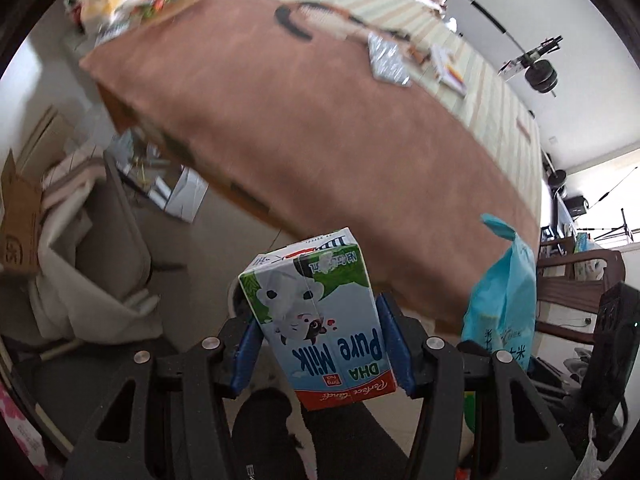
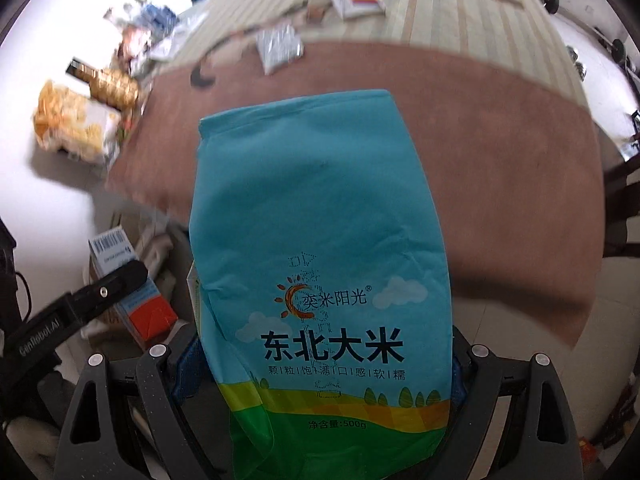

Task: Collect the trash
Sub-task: 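Carry the milk carton and rice bag to the bin and release both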

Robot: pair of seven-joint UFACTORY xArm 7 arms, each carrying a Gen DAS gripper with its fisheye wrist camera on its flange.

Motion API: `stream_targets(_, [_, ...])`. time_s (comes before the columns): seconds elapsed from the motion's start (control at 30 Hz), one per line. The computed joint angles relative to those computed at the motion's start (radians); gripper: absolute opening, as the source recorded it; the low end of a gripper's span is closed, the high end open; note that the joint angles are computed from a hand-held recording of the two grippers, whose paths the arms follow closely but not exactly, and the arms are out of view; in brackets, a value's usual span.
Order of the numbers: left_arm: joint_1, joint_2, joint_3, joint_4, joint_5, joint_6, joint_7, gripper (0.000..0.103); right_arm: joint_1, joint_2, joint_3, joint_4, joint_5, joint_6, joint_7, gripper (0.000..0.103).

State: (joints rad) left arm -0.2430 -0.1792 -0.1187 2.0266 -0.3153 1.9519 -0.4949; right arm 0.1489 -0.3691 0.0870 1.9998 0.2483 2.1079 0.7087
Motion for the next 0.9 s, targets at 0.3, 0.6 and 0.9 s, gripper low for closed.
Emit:
stream_targets(0.3, [0.013,-0.294,0.012,-0.714,-0.018,-0.213,0.109,0.052,0.039,-0.443,0.049,-0.786,0.156,-0.196,0.034,0.092])
stream_targets(0.6, [-0.023,-0.247,0.029,-1.258,-0.149,-0.632,0.266,0.053,0.123,-0.715,0.124,-1.546,0.278,-0.594,-0.037,0.092])
stream_targets(0.9, [-0.05,-0.156,0.012,-1.459,-0.169,-0.927,0.334,0.103,0.253,-0.494,0.082,-1.842,0.32,-1.08,-0.213,0.094])
